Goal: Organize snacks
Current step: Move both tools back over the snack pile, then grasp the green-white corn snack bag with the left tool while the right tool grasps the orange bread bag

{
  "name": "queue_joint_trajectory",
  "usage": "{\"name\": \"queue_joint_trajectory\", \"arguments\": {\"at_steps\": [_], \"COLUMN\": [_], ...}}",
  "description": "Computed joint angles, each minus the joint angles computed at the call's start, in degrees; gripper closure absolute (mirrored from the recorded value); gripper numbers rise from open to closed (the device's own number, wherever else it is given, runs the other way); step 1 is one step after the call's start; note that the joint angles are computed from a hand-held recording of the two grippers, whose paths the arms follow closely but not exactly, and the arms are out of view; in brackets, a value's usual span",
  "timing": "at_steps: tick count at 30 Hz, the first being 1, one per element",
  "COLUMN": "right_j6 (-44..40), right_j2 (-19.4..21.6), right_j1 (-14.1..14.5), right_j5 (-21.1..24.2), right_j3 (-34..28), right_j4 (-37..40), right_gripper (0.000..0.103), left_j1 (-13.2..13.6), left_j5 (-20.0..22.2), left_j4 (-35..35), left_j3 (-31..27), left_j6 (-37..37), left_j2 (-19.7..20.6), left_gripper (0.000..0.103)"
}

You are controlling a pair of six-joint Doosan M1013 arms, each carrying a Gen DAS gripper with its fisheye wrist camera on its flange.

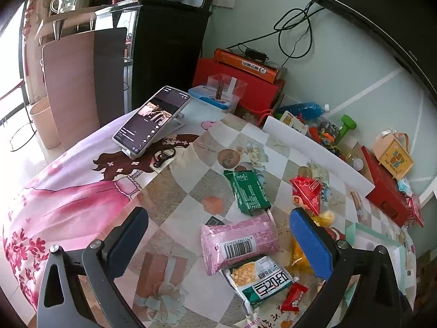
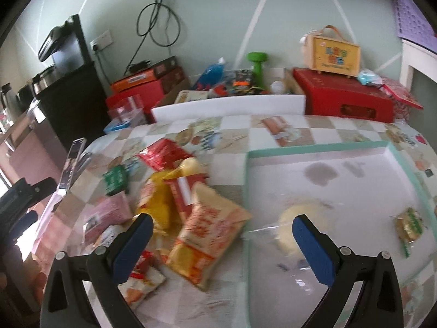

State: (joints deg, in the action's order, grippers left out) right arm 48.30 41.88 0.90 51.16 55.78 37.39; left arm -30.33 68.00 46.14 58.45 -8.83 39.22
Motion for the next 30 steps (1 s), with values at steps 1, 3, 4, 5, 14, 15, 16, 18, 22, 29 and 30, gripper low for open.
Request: {"name": "queue_joint_trajectory", "arguments": {"at_steps": [1,3,4,5,14,15,16,18,22,29,30], "right_j6": [0.1,1.2,1.0,0.6,2.7,2.7,2.7,2.9,4.3,7.2,7.3], "right_j2": [0.1,0.4,0.4,0.3,1.8,2.0,2.1,2.4,2.9,3.9,4.0], "right_j1": [0.1,0.3,0.4,0.4,0.0,-0.1,-0.2,-0.3,-0.1,-0.3,-0.3], "right_j5": [0.6,2.2,2.8,3.5,10.5,11.0,11.6,12.5,13.0,14.1,14.1], "right_j3": [-0.1,-0.6,-0.6,-0.6,-2.6,-2.8,-3.0,-3.4,-4.1,-5.5,-5.6], "right_j4": [-0.1,-1.1,-0.9,-0.3,2.2,2.6,3.0,3.3,1.1,-0.8,-0.8], "right_gripper": [0.0,0.0,0.0,0.0,0.001,0.001,0.003,0.008,0.018,0.025,0.025], "left_j1": [0.0,0.2,0.3,0.4,1.4,1.5,1.6,1.8,2.1,2.3,2.3], "left_j5": [-0.2,-1.2,-2.1,-2.6,-5.2,-4.9,-4.8,-5.4,-6.0,-5.1,-5.0], "left_j4": [-0.2,-1.0,-1.5,-2.2,-11.7,-12.8,-14.1,-16.0,-18.9,-22.4,-22.8], "left_j3": [0.0,0.1,0.1,0.0,-3.2,-3.7,-4.3,-4.6,-5.6,-8.1,-8.2], "left_j6": [0.2,0.6,0.9,1.5,10.8,11.8,12.9,14.0,15.7,18.6,18.7], "left_j2": [0.0,0.0,0.1,0.2,2.6,3.0,3.4,3.6,4.4,6.3,6.4], "left_gripper": [0.0,0.0,0.0,0.0,0.0,0.0,0.0,0.0,0.0,0.0,0.0]}}
